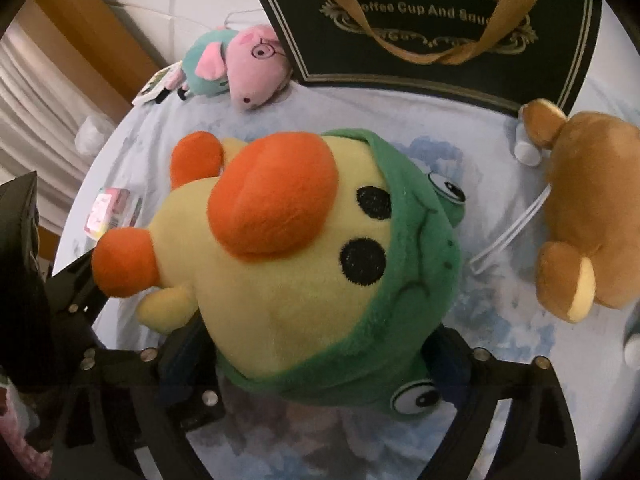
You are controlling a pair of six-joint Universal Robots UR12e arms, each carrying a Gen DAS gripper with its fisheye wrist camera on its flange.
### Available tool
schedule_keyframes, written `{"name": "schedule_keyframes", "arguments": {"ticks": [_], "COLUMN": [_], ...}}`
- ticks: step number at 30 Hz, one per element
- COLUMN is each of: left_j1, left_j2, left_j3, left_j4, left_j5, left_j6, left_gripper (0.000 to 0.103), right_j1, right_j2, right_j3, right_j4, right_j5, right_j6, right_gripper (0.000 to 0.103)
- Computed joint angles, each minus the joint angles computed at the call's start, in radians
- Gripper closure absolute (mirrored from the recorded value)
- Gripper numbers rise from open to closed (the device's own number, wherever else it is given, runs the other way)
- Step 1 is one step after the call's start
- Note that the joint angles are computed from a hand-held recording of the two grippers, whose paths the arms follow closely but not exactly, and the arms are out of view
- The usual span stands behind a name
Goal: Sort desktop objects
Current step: 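Grasp the yellow duck in green frog hood with both grippers and lift, then carry the yellow duck toy into the blue bin and release it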
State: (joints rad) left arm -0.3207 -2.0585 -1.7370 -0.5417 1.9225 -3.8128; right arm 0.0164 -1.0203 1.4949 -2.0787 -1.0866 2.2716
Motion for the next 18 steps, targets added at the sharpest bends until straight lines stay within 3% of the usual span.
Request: {"name": "schedule_keyframes", "arguments": {"ticks": [9,18], "left_j1": [-0.046,-0.128], "left_j2": [0.050,0.117], "left_j3": [-0.011,-0.016], "left_j4": [0.013,0.057], "left_j5": [0.087,0.212], "left_j6": [-0.005,0.024], "left_gripper": [0.028,0.028], "right_j1": [-0.028,-0.091], "right_j2": [-0.067,-0.208], "right_j3": [0.050,0.153], "right_j4": [-0.025,-0.077], "right_j5": [0.053,0.134], "right_j6": [-0.044,-0.069], "right_gripper": [0.013,0.013]}}
